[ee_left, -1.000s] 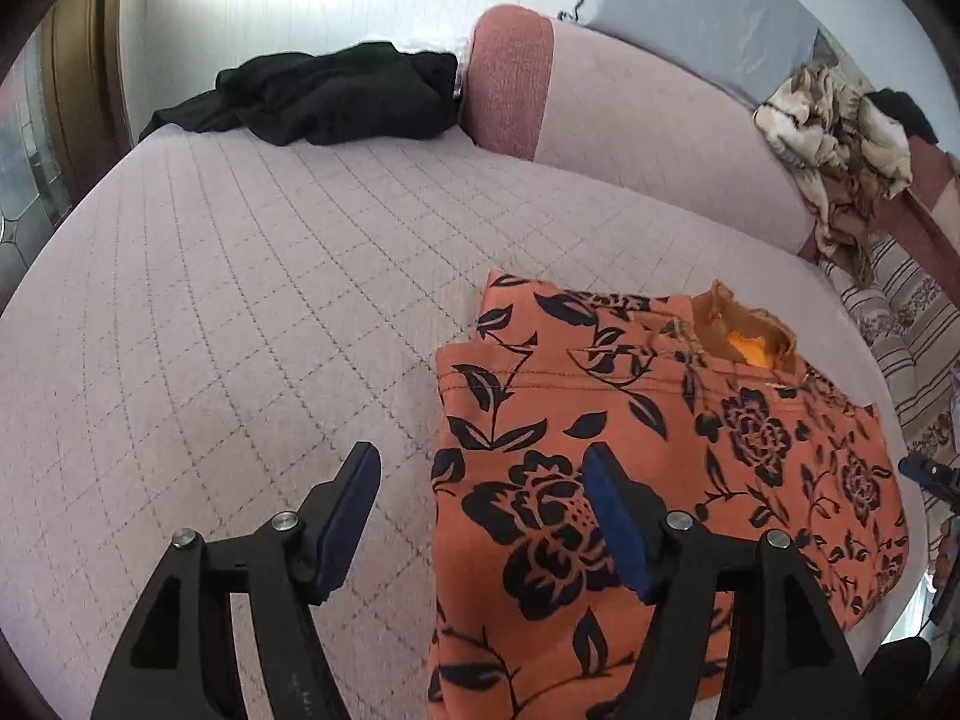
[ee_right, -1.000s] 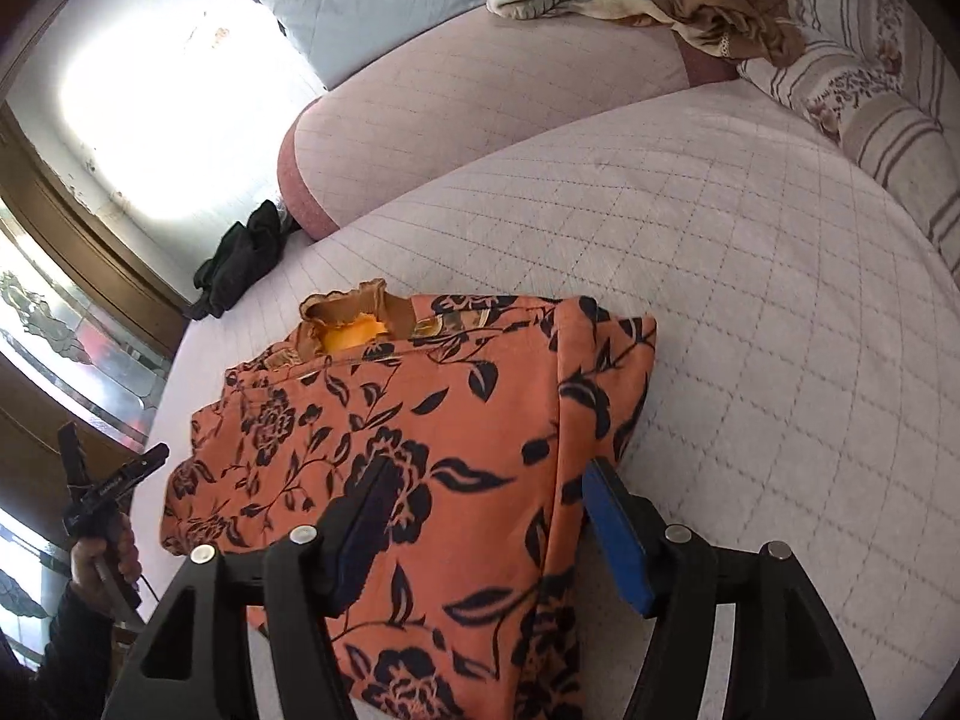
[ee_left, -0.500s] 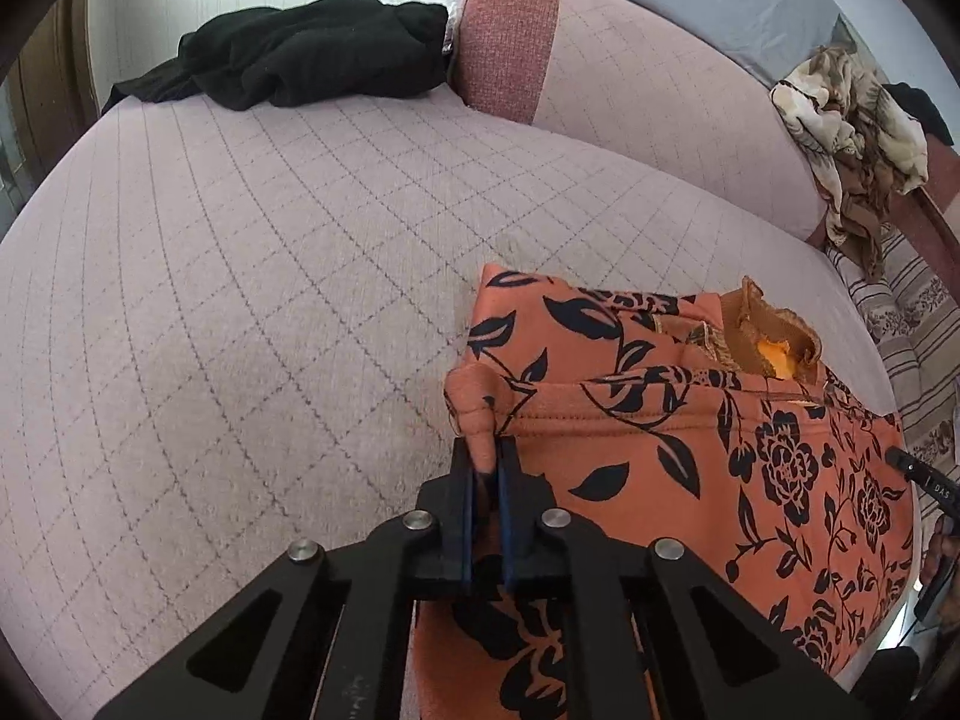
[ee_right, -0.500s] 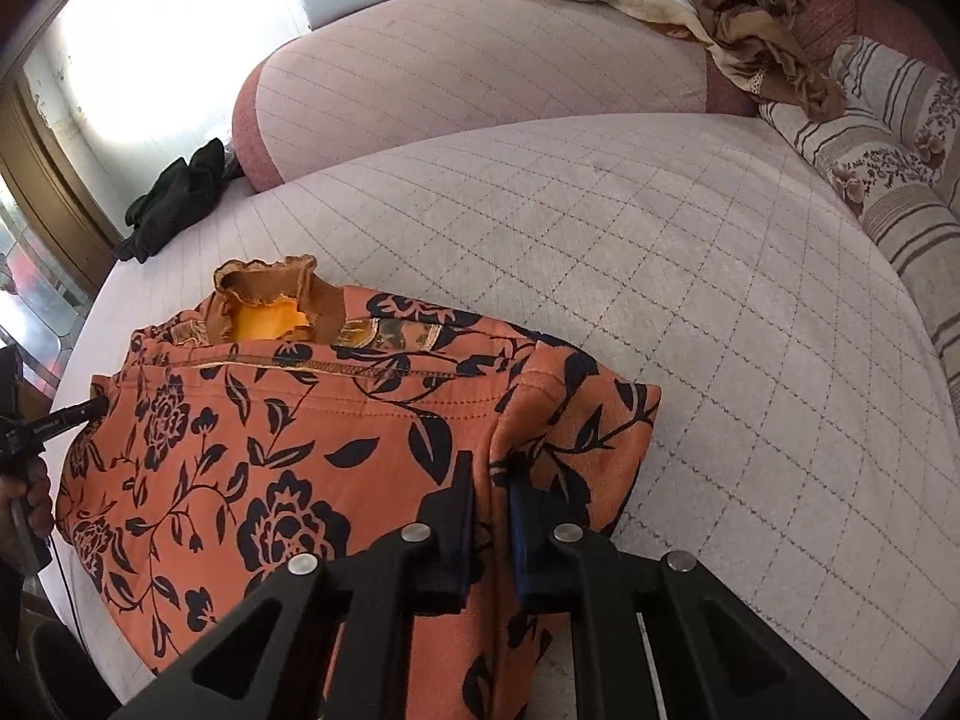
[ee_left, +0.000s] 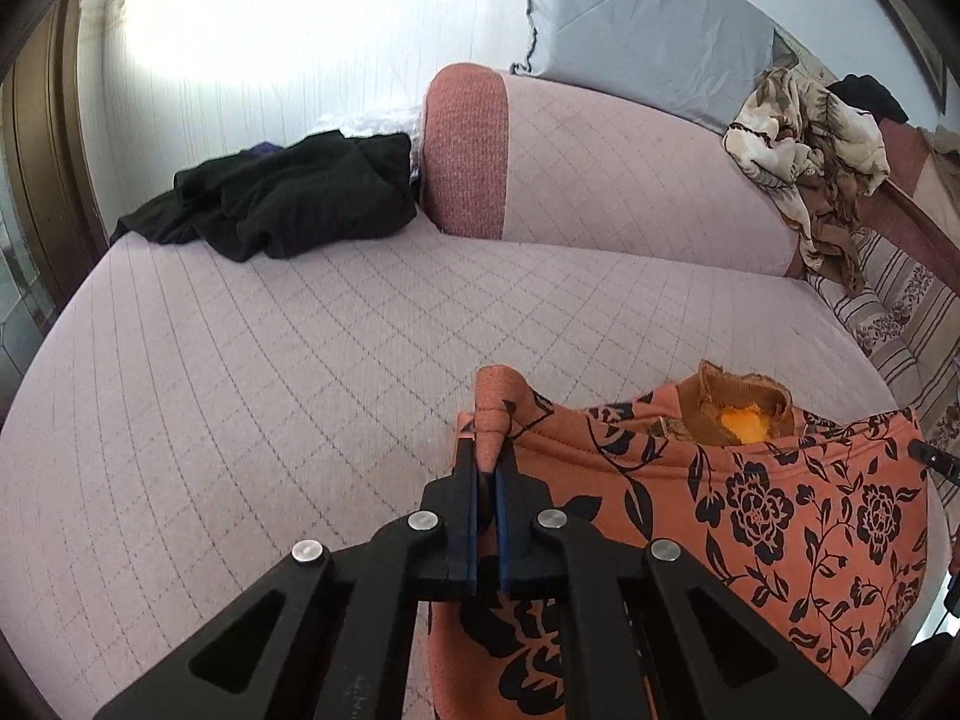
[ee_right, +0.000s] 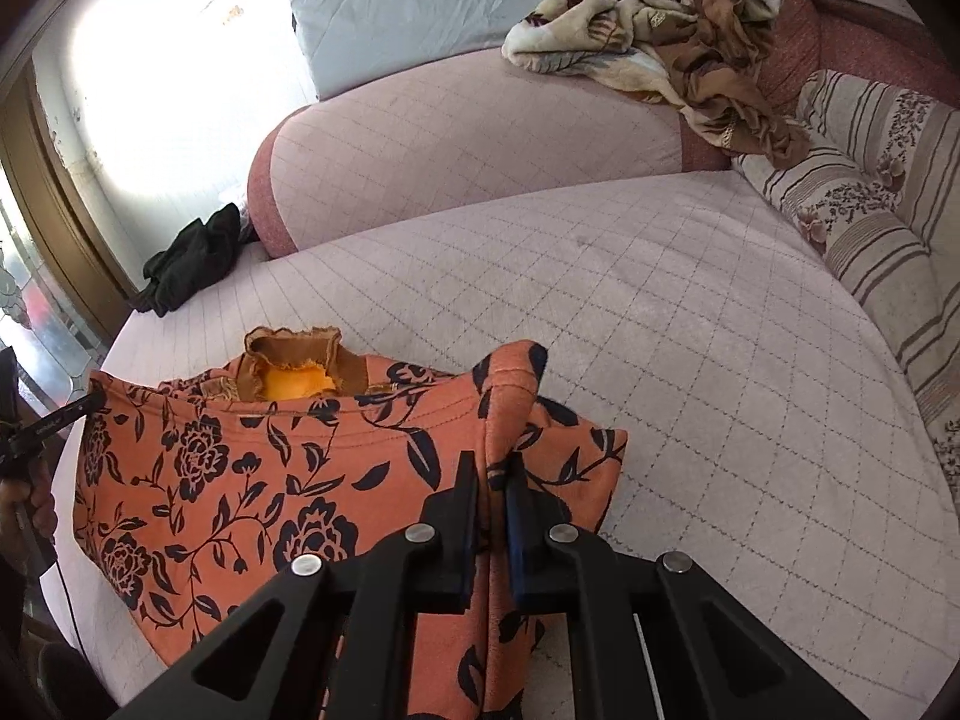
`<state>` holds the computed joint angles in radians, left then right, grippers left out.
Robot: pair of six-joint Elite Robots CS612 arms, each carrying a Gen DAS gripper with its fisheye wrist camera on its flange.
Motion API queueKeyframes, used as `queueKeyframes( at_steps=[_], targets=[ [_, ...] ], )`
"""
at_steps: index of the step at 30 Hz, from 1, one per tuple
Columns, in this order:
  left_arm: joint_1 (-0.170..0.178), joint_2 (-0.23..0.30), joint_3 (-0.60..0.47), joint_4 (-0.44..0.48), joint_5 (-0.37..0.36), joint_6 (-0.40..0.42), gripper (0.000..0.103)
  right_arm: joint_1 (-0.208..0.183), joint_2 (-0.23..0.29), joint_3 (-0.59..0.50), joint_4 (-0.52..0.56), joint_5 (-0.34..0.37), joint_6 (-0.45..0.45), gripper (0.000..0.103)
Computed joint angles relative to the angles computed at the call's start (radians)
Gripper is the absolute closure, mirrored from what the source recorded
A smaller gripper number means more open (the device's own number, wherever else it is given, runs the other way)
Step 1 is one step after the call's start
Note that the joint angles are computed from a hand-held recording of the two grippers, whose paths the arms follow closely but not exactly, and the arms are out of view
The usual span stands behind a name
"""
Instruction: Fold small clothes
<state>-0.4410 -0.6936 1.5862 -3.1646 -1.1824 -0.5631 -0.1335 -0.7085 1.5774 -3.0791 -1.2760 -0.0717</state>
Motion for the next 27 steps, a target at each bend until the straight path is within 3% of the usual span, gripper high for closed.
queueKeyframes(
  at_steps=[4, 7, 9, 10, 12, 14, 17, 19, 21, 22, 23, 24, 26, 27],
  targets=[
    [0.001, 0.031, -0.072, 0.040, 0.023, 0.068, 0.099, -0.001, 0.001, 0.011, -0.076, -0.064, 0.040, 0.096],
    [0.014, 0.083, -0.171, 0.211, 0.017, 0.053, 0.098, -0.009, 0.016, -0.005, -0.038, -0.079, 0.079, 0.096],
    [0.028, 0.116, -0.224, 0.342, -0.010, 0.004, 0.095, -0.029, 0.031, -0.027, 0.037, 0.005, 0.121, 0.094],
    [0.033, 0.126, -0.233, 0.366, -0.025, -0.007, 0.092, -0.039, 0.038, -0.031, 0.049, 0.049, 0.151, 0.094],
    [0.030, 0.125, -0.212, 0.308, -0.014, -0.006, 0.092, -0.052, 0.040, -0.019, 0.021, 0.100, 0.196, 0.078],
    [0.032, 0.119, -0.203, 0.303, -0.020, 0.006, 0.090, -0.058, 0.037, -0.007, -0.004, 0.134, 0.213, 0.012],
    [0.033, 0.113, -0.192, 0.295, -0.014, 0.005, 0.084, -0.053, 0.033, -0.010, 0.001, 0.158, 0.177, 0.011],
    [0.037, 0.111, -0.186, 0.286, -0.024, -0.010, 0.084, -0.040, 0.031, -0.023, 0.030, 0.140, 0.134, 0.012],
    [0.037, 0.111, -0.184, 0.282, -0.023, -0.019, 0.084, -0.023, 0.041, -0.065, 0.143, 0.097, 0.061, 0.013],
    [0.035, 0.110, -0.183, 0.283, -0.018, -0.021, 0.084, -0.013, 0.050, -0.085, 0.177, 0.057, 0.041, 0.021],
    [0.033, 0.110, -0.181, 0.282, -0.013, -0.019, 0.084, -0.006, 0.057, -0.100, 0.206, 0.031, 0.027, 0.065],
    [0.031, 0.108, -0.179, 0.281, -0.006, -0.010, 0.084, 0.001, 0.061, -0.111, 0.229, 0.005, 0.015, 0.088],
    [0.022, 0.103, -0.171, 0.267, 0.022, 0.018, 0.098, 0.013, 0.050, -0.096, 0.182, -0.034, -0.010, 0.097],
    [0.019, 0.100, -0.164, 0.244, 0.033, 0.038, 0.100, 0.020, 0.040, -0.081, 0.143, -0.056, -0.031, 0.097]
  ],
)
